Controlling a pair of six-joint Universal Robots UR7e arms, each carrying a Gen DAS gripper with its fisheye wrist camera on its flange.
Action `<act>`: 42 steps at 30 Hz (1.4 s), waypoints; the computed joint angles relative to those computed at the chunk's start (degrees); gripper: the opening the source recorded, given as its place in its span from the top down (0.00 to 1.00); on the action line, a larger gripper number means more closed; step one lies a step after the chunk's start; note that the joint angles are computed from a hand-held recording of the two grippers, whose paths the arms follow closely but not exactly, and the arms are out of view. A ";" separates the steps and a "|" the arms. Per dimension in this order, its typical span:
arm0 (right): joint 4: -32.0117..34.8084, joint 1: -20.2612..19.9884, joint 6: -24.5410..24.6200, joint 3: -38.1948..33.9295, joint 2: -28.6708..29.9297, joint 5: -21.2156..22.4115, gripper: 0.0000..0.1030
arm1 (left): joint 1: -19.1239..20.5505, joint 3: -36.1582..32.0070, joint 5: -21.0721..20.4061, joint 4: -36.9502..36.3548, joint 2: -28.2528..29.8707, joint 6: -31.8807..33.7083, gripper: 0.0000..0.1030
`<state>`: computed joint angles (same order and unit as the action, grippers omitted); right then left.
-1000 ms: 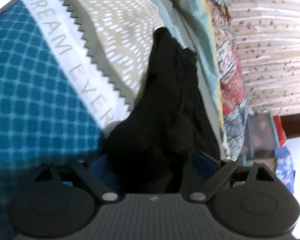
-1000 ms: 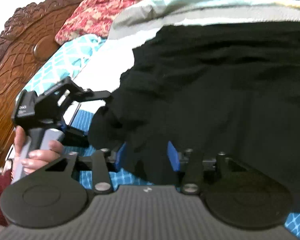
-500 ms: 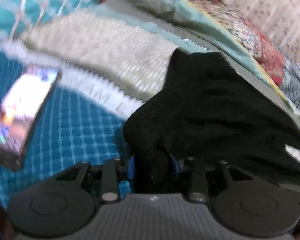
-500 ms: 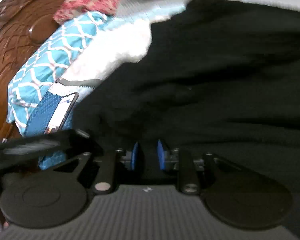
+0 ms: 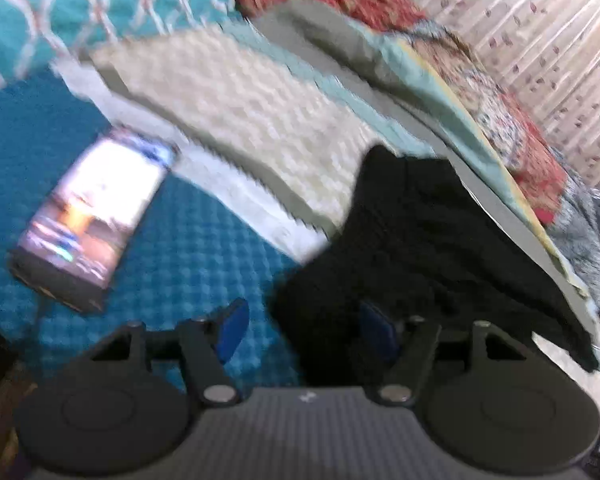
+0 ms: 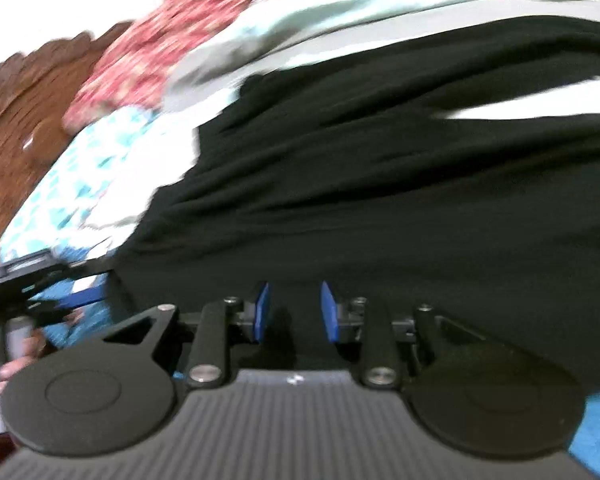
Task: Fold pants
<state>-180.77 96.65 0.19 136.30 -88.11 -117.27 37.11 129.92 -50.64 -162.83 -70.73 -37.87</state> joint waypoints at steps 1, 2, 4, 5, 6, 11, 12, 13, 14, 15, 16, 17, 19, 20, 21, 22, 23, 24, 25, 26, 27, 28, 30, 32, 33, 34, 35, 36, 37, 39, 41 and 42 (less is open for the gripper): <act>0.08 -0.48 0.94 0.85 -1.60 -2.77 0.69 | -0.16 -0.44 0.58 0.40 -0.09 0.67 0.39; 1.53 -0.93 2.29 0.94 -2.33 -5.20 0.71 | -0.26 -1.18 0.88 0.86 -0.04 1.04 0.39; 6.55 -5.16 5.97 2.24 -7.26 -2.86 0.76 | -0.23 -3.72 1.15 0.73 1.02 4.18 0.39; 7.53 -7.42 7.88 2.76 -9.93 1.91 0.76 | -0.44 -5.38 1.94 0.80 2.04 6.65 0.39; 8.98 -9.09 9.50 2.93 -12.40 5.01 0.73 | -0.79 -7.41 3.22 1.00 3.48 9.68 0.39; 7.81 -10.46 7.65 0.56 -17.08 3.63 0.72 | -0.94 -20.89 7.96 -2.73 16.48 35.69 0.34; 8.04 -10.92 7.25 -0.49 -17.60 2.82 0.71 | -0.37 -24.65 7.44 -2.90 19.74 41.12 0.34; 8.01 -11.06 6.57 -1.66 -17.65 1.61 0.71 | 0.17 -27.76 6.52 -3.03 22.43 45.13 0.33; 8.04 -11.35 5.55 -2.75 -17.79 0.53 0.71 | 0.64 -30.76 5.63 -3.00 24.97 48.76 0.31; 7.97 -11.53 4.30 -4.45 -17.33 -1.29 0.70 | 1.11 -34.01 4.76 -2.82 27.78 52.49 0.29; 7.66 -11.35 3.82 -5.96 -16.26 -3.54 0.69 | 1.49 -37.18 4.16 -2.62 30.59 55.92 0.23; 7.76 -11.53 3.25 -8.06 -15.24 -5.90 0.69 | 1.87 -40.60 3.92 -2.82 33.77 59.36 0.21; 7.68 -13.12 2.10 -12.09 -13.95 -7.84 0.68 | 2.47 -45.65 3.53 -1.94 38.46 62.52 0.18; 7.85 -14.27 2.15 -14.51 -13.26 -8.15 0.68 | 2.98 -48.03 3.11 -0.56 40.41 62.73 0.14; 8.41 -15.66 2.54 -17.10 -12.68 -8.04 0.63 | 3.44 -50.52 2.60 1.50 42.28 62.17 0.13; 8.74 -17.17 3.44 -19.78 -11.82 -7.45 0.55 | 3.96 -52.83 2.10 3.53 44.02 61.38 0.11; 8.76 -18.40 4.37 -22.22 -10.93 -6.74 0.54 | 4.44 -54.48 1.64 5.18 45.33 60.77 0.11; 8.73 -19.67 5.78 -24.63 -9.95 -5.95 0.53 | 4.93 -56.00 1.30 6.87 46.56 60.50 0.11; 8.80 -21.31 7.06 -27.28 -8.58 -4.68 0.53 | 5.32 -57.30 1.51 8.21 47.81 60.55 0.11; 8.80 -22.56 8.41 -29.70 -7.04 -3.82 0.53 | 5.60 -58.11 2.13 9.25 48.73 60.61 0.12; 9.81 -23.83 9.36 -32.16 -6.12 -2.96 0.53 | 5.87 -59.07 2.97 10.44 49.84 60.47 0.12; 10.74 -24.62 9.66 -35.35 -3.99 -2.99 0.52 | 6.24 -59.18 3.13 10.78 50.24 60.35 0.12; 12.40 -24.57 8.44 -40.89 -0.29 -6.55 0.50 | 6.98 -58.87 1.79 9.44 50.40 60.03 0.14; 14.85 -24.84 7.27 -47.68 5.25 -11.25 0.48 | 7.43 -58.41 0.44 9.15 49.82 59.19 0.20; 17.00 -25.67 7.02 -50.36 6.61 -12.46 0.46 | 7.61 -58.14 -0.10 8.82 49.68 58.87 0.21; 18.79 -26.21 7.25 -52.93 8.52 -14.37 0.46 | 7.67 -58.45 -0.30 8.82 49.84 59.00 0.23; 20.55 -26.69 7.72 -55.20 10.29 -16.49 0.46 | 7.71 -58.54 -0.41 8.52 49.92 59.47 0.25; 21.74 -27.06 8.70 -56.65 11.59 -18.33 0.46 | 7.70 -58.13 -0.57 7.80 49.89 59.95 0.27; 22.77 -27.61 9.96 -57.64 12.44 -19.67 0.46 | 7.70 -58.58 -0.72 7.81 50.16 60.43 0.30; 25.09 -28.63 12.04 -60.55 14.29 -22.60 0.46 | 7.60 -58.90 -0.82 7.43 50.50 61.19 0.35; 26.18 -29.64 12.52 -61.01 14.71 -22.62 0.46 | 7.59 -59.16 -1.21 7.15 50.69 61.71 0.46; 25.18 -29.62 10.73 -61.26 15.25 -23.48 0.49 | 7.50 -59.21 -1.14 6.80 50.81 62.07 0.49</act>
